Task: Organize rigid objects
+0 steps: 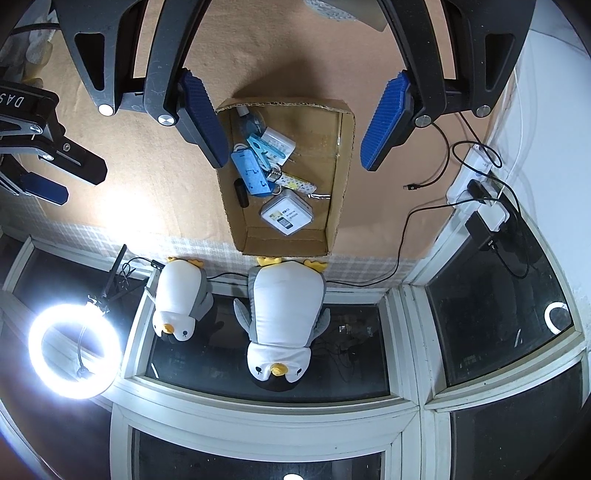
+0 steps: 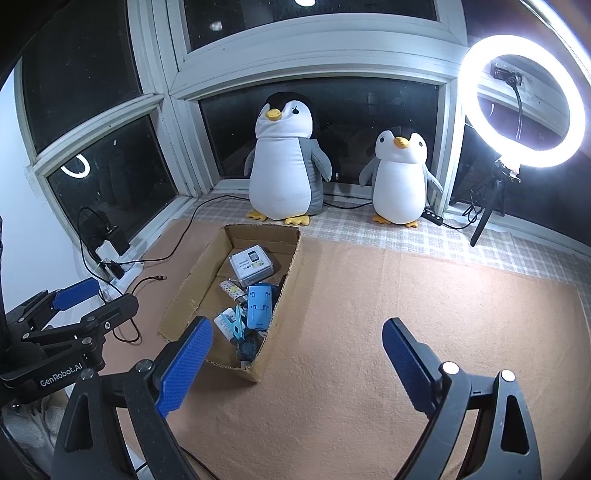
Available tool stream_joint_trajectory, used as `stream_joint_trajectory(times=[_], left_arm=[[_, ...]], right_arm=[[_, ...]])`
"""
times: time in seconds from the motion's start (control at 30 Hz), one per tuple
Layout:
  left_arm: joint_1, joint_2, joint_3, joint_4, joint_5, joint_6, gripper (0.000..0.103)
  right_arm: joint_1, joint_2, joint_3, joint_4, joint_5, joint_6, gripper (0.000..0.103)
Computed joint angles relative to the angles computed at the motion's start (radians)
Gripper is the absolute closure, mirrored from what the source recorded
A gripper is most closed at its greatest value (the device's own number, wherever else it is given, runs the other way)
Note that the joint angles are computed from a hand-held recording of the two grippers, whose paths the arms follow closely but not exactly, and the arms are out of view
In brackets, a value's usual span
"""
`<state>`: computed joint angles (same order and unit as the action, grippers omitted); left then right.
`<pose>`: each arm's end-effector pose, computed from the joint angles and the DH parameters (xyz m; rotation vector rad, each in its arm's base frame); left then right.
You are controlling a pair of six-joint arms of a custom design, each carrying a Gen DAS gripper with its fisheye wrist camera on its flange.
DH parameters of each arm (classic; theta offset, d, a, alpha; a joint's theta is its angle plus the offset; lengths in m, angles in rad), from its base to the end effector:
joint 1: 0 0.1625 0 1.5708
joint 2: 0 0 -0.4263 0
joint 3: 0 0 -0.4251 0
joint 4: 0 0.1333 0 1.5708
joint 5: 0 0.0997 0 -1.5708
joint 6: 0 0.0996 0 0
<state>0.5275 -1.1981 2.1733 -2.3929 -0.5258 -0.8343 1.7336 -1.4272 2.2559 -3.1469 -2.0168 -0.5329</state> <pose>-0.3083 -0.4336 0.1430 0.3322 2.2183 -0.9397 0.1673 -0.4615 0.2730 0.6302 -2.3770 0.8419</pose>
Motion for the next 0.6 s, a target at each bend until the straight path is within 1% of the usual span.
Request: stream_joint_trajectory(times=[0.6], left_arm=[[0.001,0.004,0.002,-0.019,-0.009,0.013,0.026]], right_arm=[[-0.003,0.000,-0.001,0.004,-0.005,0.002,0.012]])
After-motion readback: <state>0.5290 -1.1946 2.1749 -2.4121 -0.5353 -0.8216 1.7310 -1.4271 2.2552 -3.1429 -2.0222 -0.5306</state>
